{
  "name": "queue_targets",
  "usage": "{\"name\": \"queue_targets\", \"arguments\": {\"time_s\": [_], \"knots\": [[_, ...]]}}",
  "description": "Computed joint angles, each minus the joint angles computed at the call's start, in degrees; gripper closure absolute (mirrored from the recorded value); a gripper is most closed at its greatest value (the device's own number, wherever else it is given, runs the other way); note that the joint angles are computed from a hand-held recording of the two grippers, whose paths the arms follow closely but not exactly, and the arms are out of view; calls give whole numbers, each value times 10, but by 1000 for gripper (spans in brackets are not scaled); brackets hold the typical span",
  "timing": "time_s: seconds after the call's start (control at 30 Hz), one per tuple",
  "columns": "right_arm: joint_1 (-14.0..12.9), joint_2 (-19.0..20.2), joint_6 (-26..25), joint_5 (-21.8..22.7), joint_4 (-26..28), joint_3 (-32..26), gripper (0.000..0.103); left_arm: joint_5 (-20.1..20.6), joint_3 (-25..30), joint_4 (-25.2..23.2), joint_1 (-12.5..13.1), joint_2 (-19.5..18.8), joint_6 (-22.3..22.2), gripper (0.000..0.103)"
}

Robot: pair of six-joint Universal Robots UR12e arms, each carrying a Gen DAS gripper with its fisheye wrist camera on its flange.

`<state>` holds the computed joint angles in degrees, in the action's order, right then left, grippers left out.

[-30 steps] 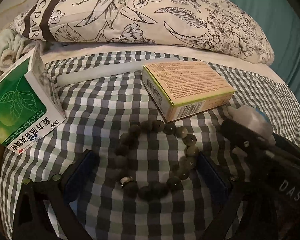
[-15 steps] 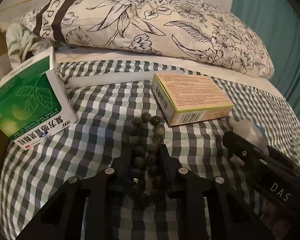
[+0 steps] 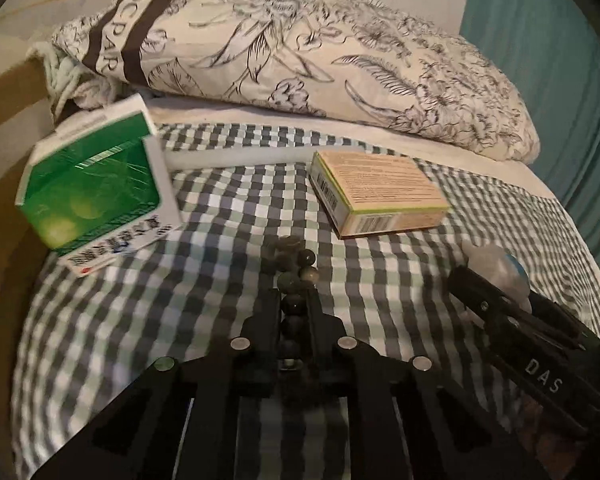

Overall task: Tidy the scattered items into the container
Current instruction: 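Grasp the bead bracelet with left tool while right tool grasps white plush toy, then carry the bracelet and plush toy over the cardboard box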

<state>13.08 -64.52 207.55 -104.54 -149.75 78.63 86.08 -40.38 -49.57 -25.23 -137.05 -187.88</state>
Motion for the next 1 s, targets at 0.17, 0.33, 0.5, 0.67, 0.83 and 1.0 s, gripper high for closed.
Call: {"name": "queue_targets", "arguments": {"time_s": [0.17,0.33,0.5,0.67,0.83,1.0], "knots": [[17,-34,-13,-12,-4,33,29,-18,-44,17,6,35,-4,92],[27,-64,5,-21,-12,68,29,-26,-71,10,7,59,-1,92],[37,-91,23,-24,4,93,29,-38,-108,15,6,88,5,92],[51,-107,28,-29,-1,104,29,-42,-127,15,7,102,8,92],[59,-114,31,-28,-10,107,29,-41,-156,30,10,124,8,92],[68,-113,20,-31,-8,94,29,-42,-209,66,15,167,9,92]]}}
